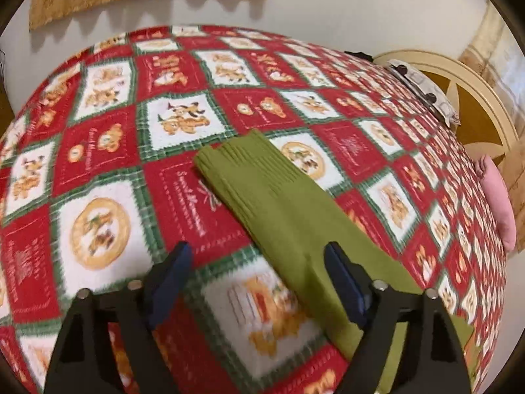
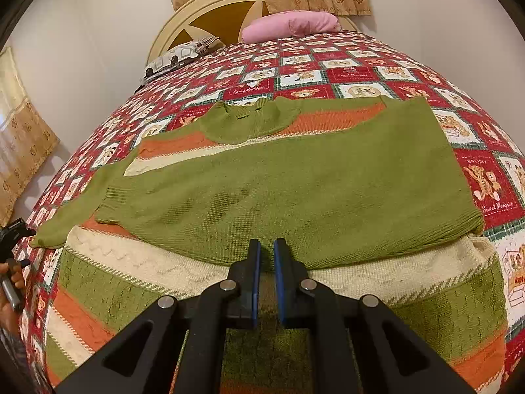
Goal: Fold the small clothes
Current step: 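Grasp the other green ribbed sleeve cuff with the left tool and lift, then lay the sleeve across the sweater body and open the left tool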
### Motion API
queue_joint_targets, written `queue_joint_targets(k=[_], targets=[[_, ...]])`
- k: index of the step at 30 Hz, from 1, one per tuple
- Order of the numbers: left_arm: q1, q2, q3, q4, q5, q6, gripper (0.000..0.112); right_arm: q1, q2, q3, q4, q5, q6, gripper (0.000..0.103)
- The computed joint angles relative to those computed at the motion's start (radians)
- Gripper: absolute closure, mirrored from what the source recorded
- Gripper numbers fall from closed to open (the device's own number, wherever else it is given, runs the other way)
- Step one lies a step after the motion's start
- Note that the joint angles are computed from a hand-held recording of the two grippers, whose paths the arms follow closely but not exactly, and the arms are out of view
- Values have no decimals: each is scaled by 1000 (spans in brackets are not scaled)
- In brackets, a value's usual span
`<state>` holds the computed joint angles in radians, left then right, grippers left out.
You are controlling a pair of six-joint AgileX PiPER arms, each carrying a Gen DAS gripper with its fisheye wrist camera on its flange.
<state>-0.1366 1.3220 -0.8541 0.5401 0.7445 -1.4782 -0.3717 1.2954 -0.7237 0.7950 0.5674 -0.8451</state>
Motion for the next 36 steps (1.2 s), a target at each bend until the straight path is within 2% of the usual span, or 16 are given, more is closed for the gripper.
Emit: queue_joint_targets(k=[2,4,5,8,10,12,17,20,25,27,31,36], targets=[[18,43,-21,6,-19,6,34,-8,2,-1,7,5,-11,95],[8,50,-19,56,-24,-25,42,-10,3,-1,11,8,-15,95],[7,69,-30,60,-36,-16,52,-9,2,0,11,7,-14,95],[-3,95,-55,73,-17,-16,64,-3,0,0,1,1,-5,95],[-10,95,-58,86,1,-26,77,-6,1,0,5,3,-10,95],[-4,95,-52,91,-18,-18,99,-7,1,1,8,5,-11,95],[-41,80,-53,147,-11,-56,104,-7,0,1,7,5,-11,95],[-139,67,-84,257,75,-150,104,-7,0,1,10,6,-13,95],[-385,82,-209,387,203,-144,104,-7,1,1,8,5,-13,95],[-536,122,-285,448,264,-133,104,-8,0,2,10,5,-14,95],[-744,233,-427,488,295,-90,104,-8,0,2,10,6,-15,95],[-875,422,-617,453,302,-3,104,-22,4,-1,31,21,-34,95]])
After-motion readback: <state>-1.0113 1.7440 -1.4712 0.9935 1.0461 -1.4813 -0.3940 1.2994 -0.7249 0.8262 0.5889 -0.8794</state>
